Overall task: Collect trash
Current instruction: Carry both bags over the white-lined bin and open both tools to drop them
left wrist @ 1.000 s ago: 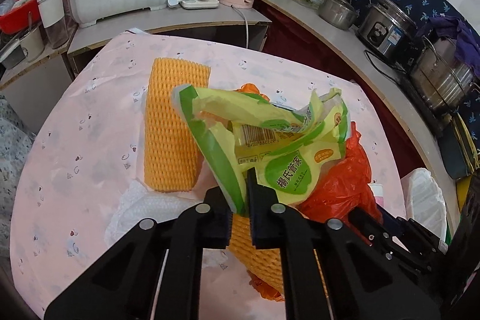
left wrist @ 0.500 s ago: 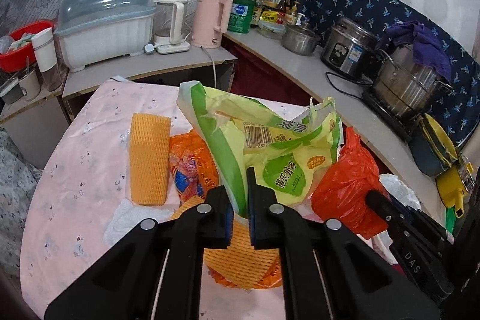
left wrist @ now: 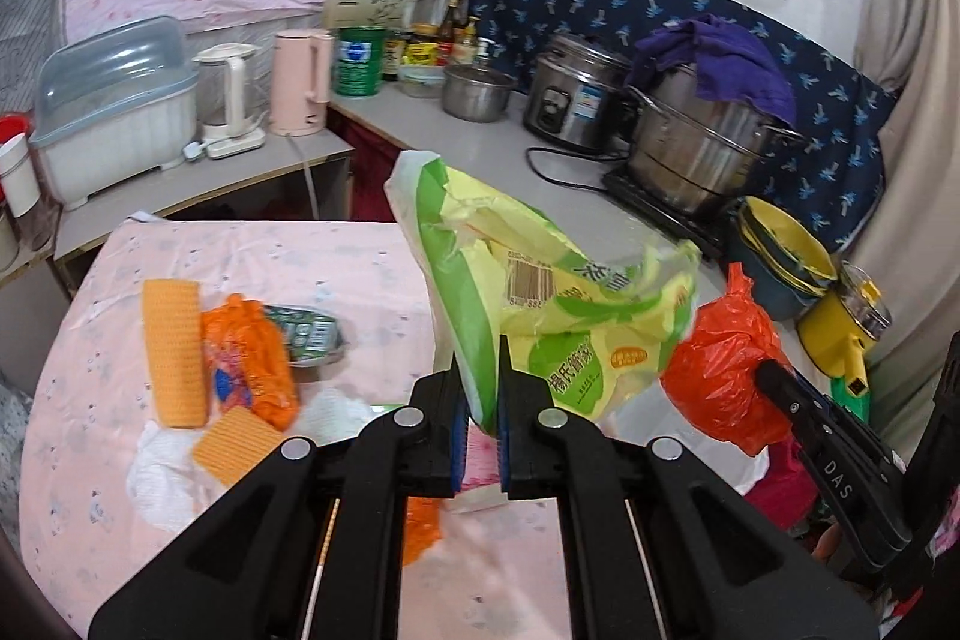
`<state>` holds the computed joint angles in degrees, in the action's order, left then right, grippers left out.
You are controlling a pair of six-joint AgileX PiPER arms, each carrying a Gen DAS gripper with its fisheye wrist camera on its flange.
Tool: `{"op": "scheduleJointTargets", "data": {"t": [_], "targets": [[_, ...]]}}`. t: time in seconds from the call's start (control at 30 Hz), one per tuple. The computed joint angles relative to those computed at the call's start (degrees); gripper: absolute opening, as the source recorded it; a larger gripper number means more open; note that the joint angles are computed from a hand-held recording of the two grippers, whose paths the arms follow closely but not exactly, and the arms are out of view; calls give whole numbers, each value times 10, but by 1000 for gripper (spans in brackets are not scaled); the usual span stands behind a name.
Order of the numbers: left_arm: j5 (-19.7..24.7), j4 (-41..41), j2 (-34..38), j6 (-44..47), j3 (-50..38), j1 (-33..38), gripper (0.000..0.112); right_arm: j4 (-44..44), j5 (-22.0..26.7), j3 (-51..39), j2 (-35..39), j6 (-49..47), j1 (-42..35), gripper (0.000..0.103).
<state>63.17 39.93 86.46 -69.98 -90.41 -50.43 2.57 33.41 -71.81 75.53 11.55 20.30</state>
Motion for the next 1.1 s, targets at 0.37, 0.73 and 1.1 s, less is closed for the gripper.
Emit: {"op": "scheduleJointTargets", "data": {"t": [0.37, 0.73, 1.1], "targets": [[-14, -49, 124, 61, -132, -29, 6, 130, 4, 58, -39, -136, -167, 10], [-6, -161, 283, 184, -315, -20, 9, 180, 1, 90, -43, -204, -253, 10], [-4, -178, 345, 211, -380, -7, 38, 216, 3, 85, -29, -245, -306, 7]]}}
